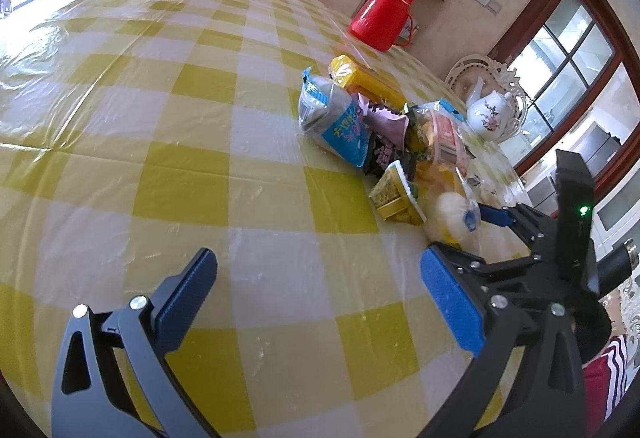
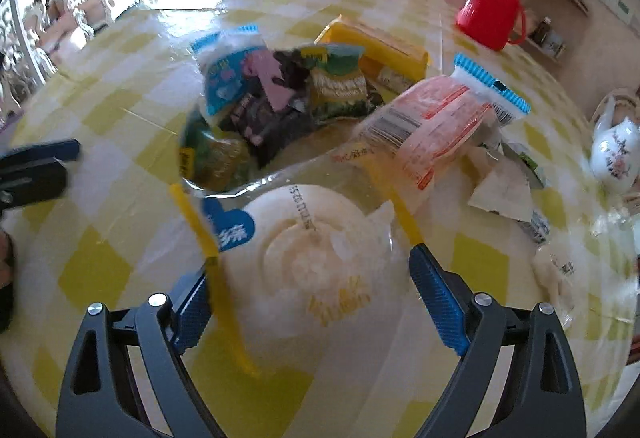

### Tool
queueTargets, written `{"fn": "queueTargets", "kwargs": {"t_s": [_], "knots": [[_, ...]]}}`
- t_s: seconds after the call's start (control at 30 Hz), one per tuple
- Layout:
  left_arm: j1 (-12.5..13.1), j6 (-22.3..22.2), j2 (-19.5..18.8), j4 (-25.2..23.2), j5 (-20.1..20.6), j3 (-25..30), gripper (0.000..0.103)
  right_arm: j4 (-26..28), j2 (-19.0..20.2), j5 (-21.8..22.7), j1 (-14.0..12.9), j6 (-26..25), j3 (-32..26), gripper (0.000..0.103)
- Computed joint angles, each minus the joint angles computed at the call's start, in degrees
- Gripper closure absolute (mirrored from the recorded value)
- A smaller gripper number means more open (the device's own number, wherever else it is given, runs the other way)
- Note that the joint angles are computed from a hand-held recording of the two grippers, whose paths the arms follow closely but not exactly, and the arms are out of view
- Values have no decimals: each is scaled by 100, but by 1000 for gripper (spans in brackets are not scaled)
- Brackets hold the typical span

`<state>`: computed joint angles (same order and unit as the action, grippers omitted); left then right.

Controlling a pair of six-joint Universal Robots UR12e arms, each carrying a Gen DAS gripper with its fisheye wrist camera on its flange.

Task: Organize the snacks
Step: 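Grasp the bagged round bun with the right gripper while the left gripper grasps a green-yellow snack, then carry the bun and green-yellow snack to the white box and release both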

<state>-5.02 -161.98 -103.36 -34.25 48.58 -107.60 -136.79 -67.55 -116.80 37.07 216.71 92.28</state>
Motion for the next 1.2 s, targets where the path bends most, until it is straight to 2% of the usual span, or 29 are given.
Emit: {"fn": "queueTargets", "kwargs": {"t_s": [0.1,0.17,0.23,0.43,0.47,0.53,0.6,0.73,0.8,0.87,0.9,0.93,0.97,1.0,1.03,1.1,1.2], "knots": [[-12,12,7,25,54,-5,1,-450,-27,-191,74,139,193,19],[-29,33,14,56,123,-12,1,-611,-73,-325,144,345,286,31],[-52,70,25,83,218,-18,1,-609,-138,-521,277,718,341,36],[-121,177,38,119,440,-14,1,-665,-257,-1229,745,1831,570,39],[-141,204,52,163,498,-32,1,-637,-287,-1387,838,2086,625,39],[-215,386,86,254,673,-62,1,-140,-332,-1842,1014,2755,619,39],[-363,649,83,189,927,-12,1,110,-400,-2111,1123,3288,675,40],[-655,712,3,277,1217,94,1,406,-515,-2361,1181,4161,780,40],[-821,656,-84,377,1390,183,1,524,-541,-2362,1183,4376,794,40],[-947,514,-186,414,1534,298,2,443,-560,-2327,1162,4303,827,40],[-989,423,-237,437,1577,353,9,435,-560,-2304,1131,4256,818,40],[-1014,399,-267,411,1578,391,32,424,-561,-2291,1127,4226,816,40],[-1073,398,-307,423,1717,432,41,384,-566,-2280,1125,4194,829,40],[-1132,436,-310,612,1913,403,64,343,-566,-2273,1121,4180,838,40],[-1150,532,-307,665,1944,377,64,275,-577,-2264,1120,4161,866,40],[-1098,601,-264,686,1753,297,67,103,-598,-2254,1120,4147,931,40],[-965,520,-137,1111,1525,43,68,-79,-605,-2283,1136,4157,981,40]]}}
